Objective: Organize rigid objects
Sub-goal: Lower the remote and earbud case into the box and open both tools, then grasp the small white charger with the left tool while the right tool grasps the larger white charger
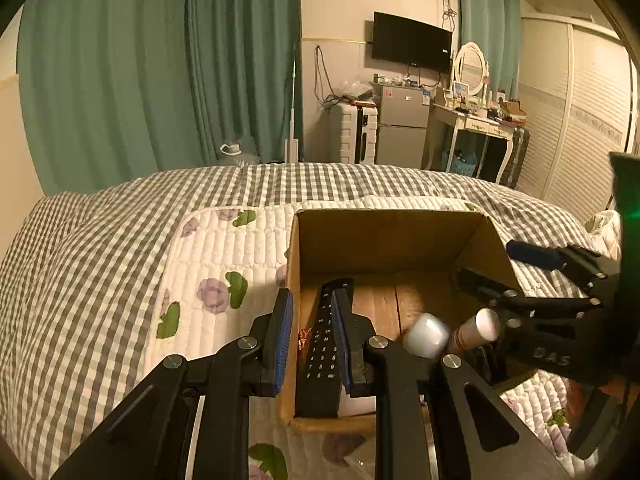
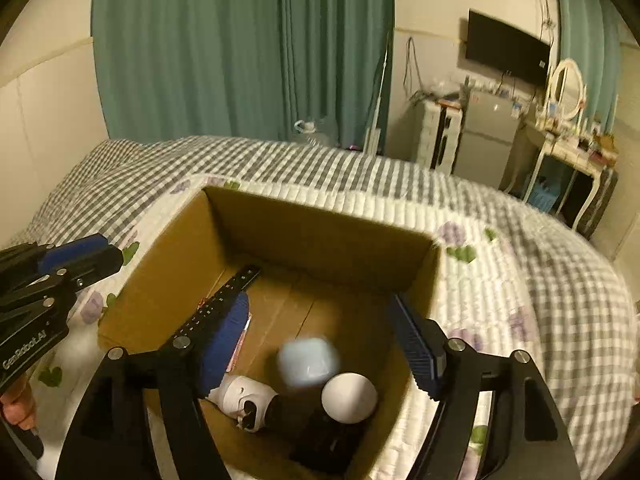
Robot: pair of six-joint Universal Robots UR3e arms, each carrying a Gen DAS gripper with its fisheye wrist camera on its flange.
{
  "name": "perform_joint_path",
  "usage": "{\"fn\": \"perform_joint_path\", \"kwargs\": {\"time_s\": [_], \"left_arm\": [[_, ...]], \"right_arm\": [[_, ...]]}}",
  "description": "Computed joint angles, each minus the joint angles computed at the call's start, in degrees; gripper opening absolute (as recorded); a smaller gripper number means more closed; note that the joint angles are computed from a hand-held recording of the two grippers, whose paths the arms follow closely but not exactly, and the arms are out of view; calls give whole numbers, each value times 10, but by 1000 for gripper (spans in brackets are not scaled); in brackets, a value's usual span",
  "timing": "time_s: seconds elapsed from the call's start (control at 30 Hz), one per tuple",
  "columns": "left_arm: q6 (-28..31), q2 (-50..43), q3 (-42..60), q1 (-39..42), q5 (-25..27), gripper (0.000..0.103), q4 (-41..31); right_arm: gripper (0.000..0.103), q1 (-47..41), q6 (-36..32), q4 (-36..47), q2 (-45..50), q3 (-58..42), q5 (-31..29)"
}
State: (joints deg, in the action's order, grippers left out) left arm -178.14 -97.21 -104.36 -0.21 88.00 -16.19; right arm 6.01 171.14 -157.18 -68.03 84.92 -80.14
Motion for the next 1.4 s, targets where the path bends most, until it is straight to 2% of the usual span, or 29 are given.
{"fn": "perform_joint_path", "kwargs": {"time_s": [0.1,0.17,0.23,0.33,0.43,0.63,0.7,0.83,0.93,1.1,1.2,1.3,1.4], "left_arm": [[-1,45,-32,6,-13,25,-13],[4,73,-48,10,-29,37,-30],[12,104,-71,7,-29,64,-41],[19,146,-110,4,-23,68,-40],[16,194,-155,18,-45,71,-58],[9,227,-221,25,-37,77,-31],[10,221,-239,28,-36,78,-12],[1,179,-262,15,-8,96,52],[-11,135,-270,3,17,101,102],[-30,33,-230,-23,51,101,136],[-31,-21,-218,-47,68,101,168],[-13,-59,-221,-64,67,101,194],[4,-92,-217,-79,58,98,208]], "right_arm": [[73,6,-1,5,-51,28,-21],[80,8,4,14,-83,44,-26],[81,11,9,15,-125,75,-33],[82,17,9,25,-180,119,-39],[83,20,14,24,-232,175,-40],[86,25,40,-10,-269,267,-47],[90,25,54,-30,-260,288,-48],[97,41,69,-91,-219,313,-74],[98,45,71,-124,-192,331,-89],[99,32,70,-154,-152,352,-107],[99,2,83,-148,-154,367,-87],[99,-6,95,-146,-152,371,-98],[99,-17,96,-147,-159,379,-85]]}}
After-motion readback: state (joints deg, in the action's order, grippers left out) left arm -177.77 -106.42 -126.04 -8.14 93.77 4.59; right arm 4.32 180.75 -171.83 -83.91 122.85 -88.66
